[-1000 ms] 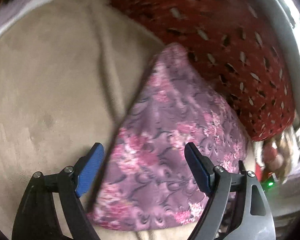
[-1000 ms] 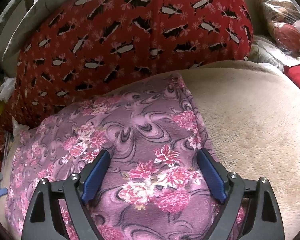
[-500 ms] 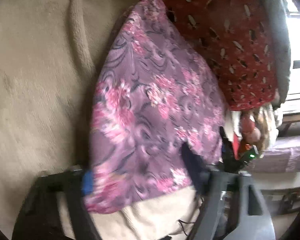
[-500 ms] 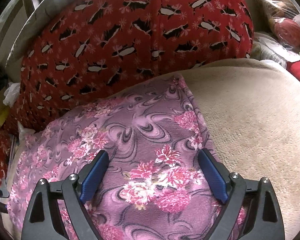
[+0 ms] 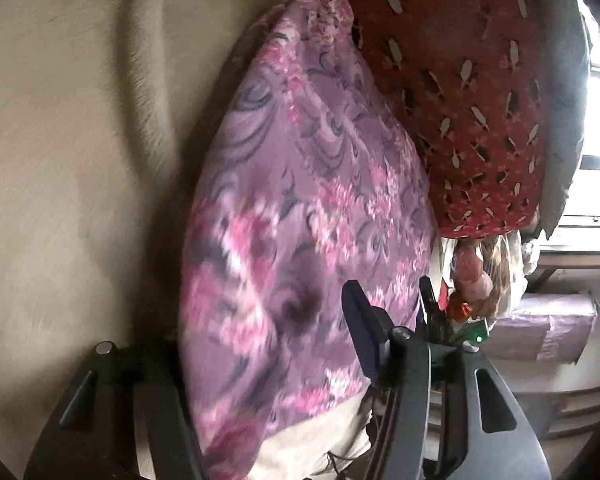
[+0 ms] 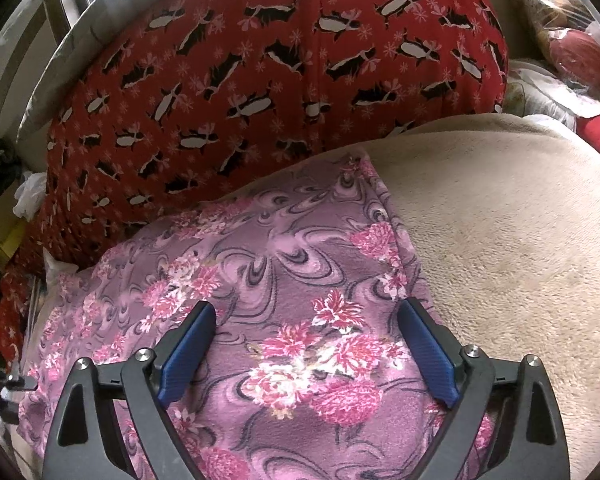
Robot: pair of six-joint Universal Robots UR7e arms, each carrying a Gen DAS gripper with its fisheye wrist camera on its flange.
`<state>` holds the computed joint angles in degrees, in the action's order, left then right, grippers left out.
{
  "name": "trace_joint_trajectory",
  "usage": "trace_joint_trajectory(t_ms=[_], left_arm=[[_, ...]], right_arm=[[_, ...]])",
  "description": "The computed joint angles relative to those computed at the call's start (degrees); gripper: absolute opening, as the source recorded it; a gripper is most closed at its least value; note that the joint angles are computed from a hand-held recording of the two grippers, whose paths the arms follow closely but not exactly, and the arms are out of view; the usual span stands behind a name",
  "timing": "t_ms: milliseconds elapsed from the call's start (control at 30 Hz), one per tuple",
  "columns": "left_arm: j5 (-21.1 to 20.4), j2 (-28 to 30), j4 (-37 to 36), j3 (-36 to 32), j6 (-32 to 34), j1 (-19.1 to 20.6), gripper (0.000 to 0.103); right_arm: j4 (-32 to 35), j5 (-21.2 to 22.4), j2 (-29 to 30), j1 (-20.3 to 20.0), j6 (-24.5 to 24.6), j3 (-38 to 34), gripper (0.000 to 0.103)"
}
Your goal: Fold small clothes
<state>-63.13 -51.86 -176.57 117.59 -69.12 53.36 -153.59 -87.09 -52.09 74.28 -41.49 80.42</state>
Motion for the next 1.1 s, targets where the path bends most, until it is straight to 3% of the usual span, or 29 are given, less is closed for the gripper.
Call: trace_joint_trajectory(t_ms=[67, 100, 133, 200, 300, 367, 433, 500, 567, 633, 667, 733, 800, 967, 1100], left_arm=[[1.4, 0.8, 2.5, -1.7, 0.0, -0.2, 0.054], [2.7, 0.8, 4.8, -2.2, -0.6, -0.8, 0.038], [4.0, 0.8, 8.8, -3.2, -1.5, -1.4, 0.028], [5.2, 0.5, 10.9, -3.3, -3.3, -2.3, 0.016], [6.4, -0.3, 10.1, -2.7, -6.6, -3.5, 0.014], [7.4, -0.4, 9.7, -3.2, -6.9, -4.6, 0.014], [8.6, -0.2, 11.1, -4.4, -6.4, -5.7, 0.014], [9.9, 0.6, 12.7, -6.1, -6.4, -6.6, 0.014], [10.9, 2.1, 14.0, -8.0, -7.2, -7.0, 0.014], [11.0, 3.3, 14.0, -9.1, -8.9, -7.1, 0.014], [11.2, 3.7, 13.7, -9.2, -9.3, -7.2, 0.014], [11.3, 4.1, 13.8, -9.8, -10.3, -7.4, 0.014], [11.8, 4.1, 13.5, -10.0, -11.1, -7.9, 0.014], [13.3, 4.5, 14.2, -11.2, -11.9, -9.3, 0.014], [12.9, 6.5, 13.1, -14.1, -10.5, -9.7, 0.014]], right_arm=[[0.0, 0.1, -0.1, 0.0, 0.0, 0.1, 0.095], [0.2, 0.1, -0.1, 0.0, 0.1, 0.0, 0.095], [0.5, 0.2, 0.0, -0.1, 0.1, -0.1, 0.095], [1.5, 0.0, 0.1, 0.1, 0.0, -0.6, 0.097], [3.1, -3.6, 0.2, 1.3, -0.5, -1.5, 0.097], [1.6, -4.8, -1.2, 2.1, -2.0, 0.1, 0.088], [1.2, -0.5, -3.9, 1.6, -5.7, 3.3, 0.083], [2.3, 2.2, -6.5, 1.4, -11.4, 7.0, 0.086], [5.0, -1.3, -6.7, 1.9, -16.2, 8.4, 0.084], [-0.3, -7.1, -5.8, 2.8, -21.2, 11.1, 0.085], [-2.8, -7.3, -6.3, 3.2, -23.6, 12.6, 0.086], [-0.7, -8.6, -6.3, 3.9, -21.6, 11.5, 0.086], [4.1, -5.9, -7.0, 3.2, -19.1, 9.4, 0.082], [8.4, -0.1, -8.4, -0.5, -15.1, 4.5, 0.084], [13.7, -3.7, -6.0, -2.6, -14.5, -0.2, 0.086]])
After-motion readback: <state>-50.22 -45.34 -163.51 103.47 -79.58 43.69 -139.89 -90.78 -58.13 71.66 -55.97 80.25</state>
